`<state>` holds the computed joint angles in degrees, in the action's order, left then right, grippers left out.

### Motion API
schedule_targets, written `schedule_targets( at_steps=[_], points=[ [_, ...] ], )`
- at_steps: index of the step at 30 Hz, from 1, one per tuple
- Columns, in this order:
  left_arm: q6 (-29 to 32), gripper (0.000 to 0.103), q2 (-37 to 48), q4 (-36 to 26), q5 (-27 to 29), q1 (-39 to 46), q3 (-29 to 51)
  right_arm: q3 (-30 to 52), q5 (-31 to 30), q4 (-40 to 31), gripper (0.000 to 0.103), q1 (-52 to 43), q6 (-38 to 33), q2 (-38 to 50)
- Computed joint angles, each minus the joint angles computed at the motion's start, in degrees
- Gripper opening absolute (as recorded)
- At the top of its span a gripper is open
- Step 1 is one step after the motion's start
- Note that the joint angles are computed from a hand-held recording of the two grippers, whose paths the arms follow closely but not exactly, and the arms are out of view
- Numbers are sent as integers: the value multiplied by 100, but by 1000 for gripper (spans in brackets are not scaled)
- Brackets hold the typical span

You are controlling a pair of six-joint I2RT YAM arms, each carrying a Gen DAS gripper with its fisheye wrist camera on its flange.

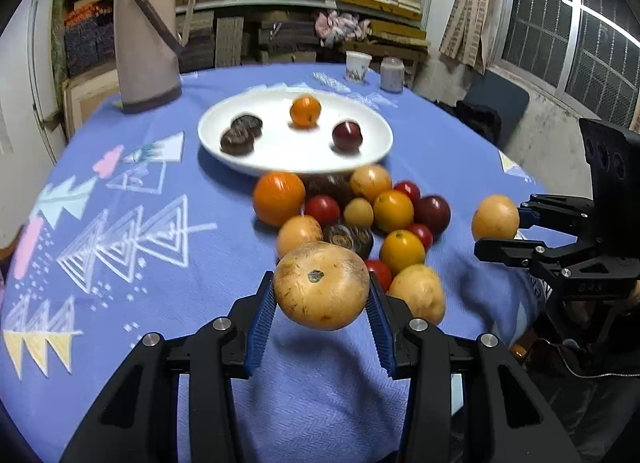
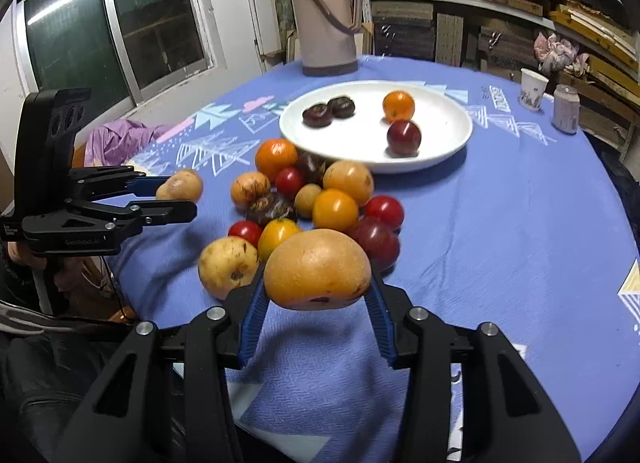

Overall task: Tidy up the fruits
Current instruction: 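Grasp a pale round fruit with the left tool while the right tool grasps a yellow fruit, then place the pale fruit on the plate with the left tool while the right tool places its fruit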

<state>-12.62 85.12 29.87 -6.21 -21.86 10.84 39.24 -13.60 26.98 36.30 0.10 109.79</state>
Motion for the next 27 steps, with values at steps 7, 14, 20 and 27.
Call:
schedule_targets(
  at_steps=[7,14,20,27],
  points=[
    [132,44,-243,-293,86,403,174,46,-112,-68,45,-267,-46,-327],
    [417,45,-50,-523,610,1039,900,652,-203,-409,45,-527,-152,-343],
    [622,45,808,-635,770,1255,1902,1728,-146,-939,45,-661,-176,215],
    [742,45,1717,-831,1061,1481,2853,3308,-123,-1838,45,-742,-110,1216]
  ],
)
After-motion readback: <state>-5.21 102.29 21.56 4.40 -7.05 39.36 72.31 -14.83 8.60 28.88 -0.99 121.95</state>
